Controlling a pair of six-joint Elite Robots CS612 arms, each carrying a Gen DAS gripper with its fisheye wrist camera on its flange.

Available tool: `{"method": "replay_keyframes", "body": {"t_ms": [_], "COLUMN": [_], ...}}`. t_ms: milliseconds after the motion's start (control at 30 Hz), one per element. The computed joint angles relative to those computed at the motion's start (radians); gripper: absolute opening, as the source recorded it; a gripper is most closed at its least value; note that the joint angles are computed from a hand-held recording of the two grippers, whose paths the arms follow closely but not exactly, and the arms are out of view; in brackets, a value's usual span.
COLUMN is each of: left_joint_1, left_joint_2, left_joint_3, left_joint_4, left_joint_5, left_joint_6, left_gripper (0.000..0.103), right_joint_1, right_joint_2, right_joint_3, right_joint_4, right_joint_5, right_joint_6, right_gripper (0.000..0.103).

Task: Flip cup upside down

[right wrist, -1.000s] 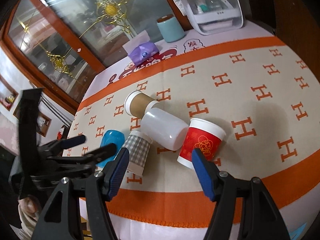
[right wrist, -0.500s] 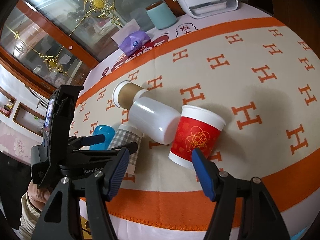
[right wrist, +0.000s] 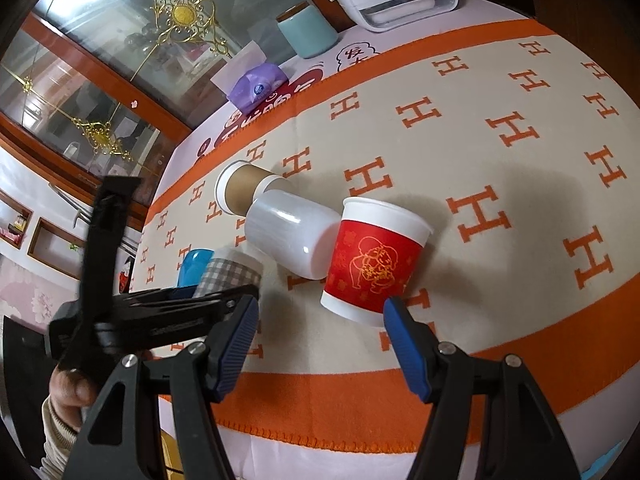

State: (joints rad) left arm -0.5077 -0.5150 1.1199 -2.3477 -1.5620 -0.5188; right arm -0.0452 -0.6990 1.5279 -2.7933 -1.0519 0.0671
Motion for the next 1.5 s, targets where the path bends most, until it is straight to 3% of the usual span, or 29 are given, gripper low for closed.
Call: {"method": "replay_keyframes", "body": {"t_ms": [233,400,633,767,833,900,967,1300,1500], "left_joint_1": [-0.017,-0.03,-0.029,-0.033,-0.041,-0.049,-0.051,-0.051,-0.055], "left_joint_2": [-0.087,-0.12,-0.095,-0.087,-0.088,-0.089,-0.089,-0.12,-0.168], "left_joint_3": [0.131,0.226,0.288,0.312,0.319,0.318,0.317,0.358,0.422], "left_joint_4": [-0.114,-0.205,-0.303,-0.356,-0.364,-0.352,-0.353,-0.399,-0.458], "left_joint_5": [-0.038,-0.093,-0.15,-0.149,-0.118,-0.086,-0.076,-0.074,-0.053], "left_joint_6": [-0.062,-0.16,-0.33,-0.379,-0.377,-0.371,-0.373,-0.344,-0.314], "left_gripper": [0.059,0.059,0.059,0.061,0.061,0.076,0.084,0.087,0.087], "right_joint_1": [-0.008,-0.013,-0.015,-0.015,-0.014,-0.015,-0.016,-0.014,-0.014], "right_joint_2": [-0.008,-0.007,-0.007,-0.005,-0.004,-0.004,-0.006,-0.02,-0.035], "right_joint_3": [0.033,0.052,0.072,0.076,0.076,0.079,0.083,0.102,0.11], "right_joint_4": [0.013,0.05,0.078,0.087,0.095,0.097,0.095,0.077,0.114], "right_joint_5": [0.015,0.017,0.007,0.005,0.008,0.012,0.012,0.01,0.056], "right_joint_6": [0.0,-0.007,-0.024,-0.03,-0.035,-0.04,-0.044,-0.058,-0.097], "right_gripper": [0.065,0.065,0.065,0.065,0.065,0.065,0.065,0.065,0.065]}}
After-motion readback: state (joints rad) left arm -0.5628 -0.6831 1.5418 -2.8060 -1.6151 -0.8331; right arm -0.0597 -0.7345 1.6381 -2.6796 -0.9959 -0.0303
